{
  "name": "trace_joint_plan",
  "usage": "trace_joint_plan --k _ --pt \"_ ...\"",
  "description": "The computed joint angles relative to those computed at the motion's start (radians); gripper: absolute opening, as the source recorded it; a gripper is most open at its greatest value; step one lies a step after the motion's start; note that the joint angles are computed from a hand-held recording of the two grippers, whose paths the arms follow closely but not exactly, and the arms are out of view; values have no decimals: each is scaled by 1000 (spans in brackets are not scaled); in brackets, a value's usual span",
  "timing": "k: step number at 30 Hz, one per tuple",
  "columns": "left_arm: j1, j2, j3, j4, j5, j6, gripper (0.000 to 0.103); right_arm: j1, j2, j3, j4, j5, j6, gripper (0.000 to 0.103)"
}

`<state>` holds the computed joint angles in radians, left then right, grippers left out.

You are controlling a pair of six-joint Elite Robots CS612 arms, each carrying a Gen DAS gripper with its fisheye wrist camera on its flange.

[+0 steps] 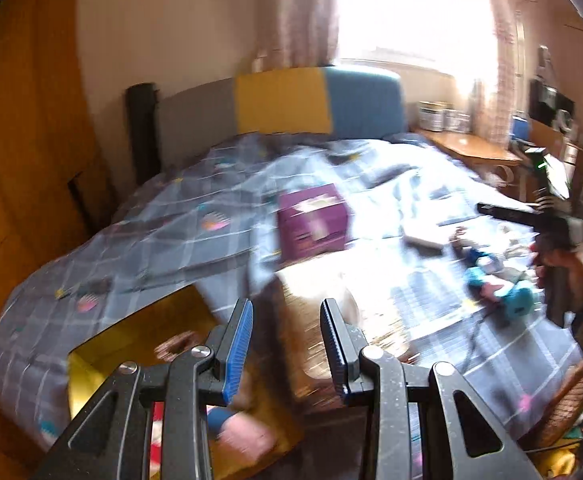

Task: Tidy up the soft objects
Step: 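Move both grippers back to the pile, left gripper toward the white sponge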

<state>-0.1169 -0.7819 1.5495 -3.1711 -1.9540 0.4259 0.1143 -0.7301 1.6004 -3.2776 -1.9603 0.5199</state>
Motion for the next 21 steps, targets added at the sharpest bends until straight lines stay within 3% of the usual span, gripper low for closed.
trace_joint_plan --k 8,11,16,21 --pt "-98 -20 -41 206 -104 88 40 -72 -30 107 39 -32 296 76" --pt "-141 -8 -68 303 -90 110 57 -90 -41 143 0 -11 404 77" --pt "-196 51 -180 579 -100 52 59 -101 -51 174 -40 -1 493 78" --pt "-227 137 -313 731 -90 -73 57 -102 -51 178 -73 21 503 79"
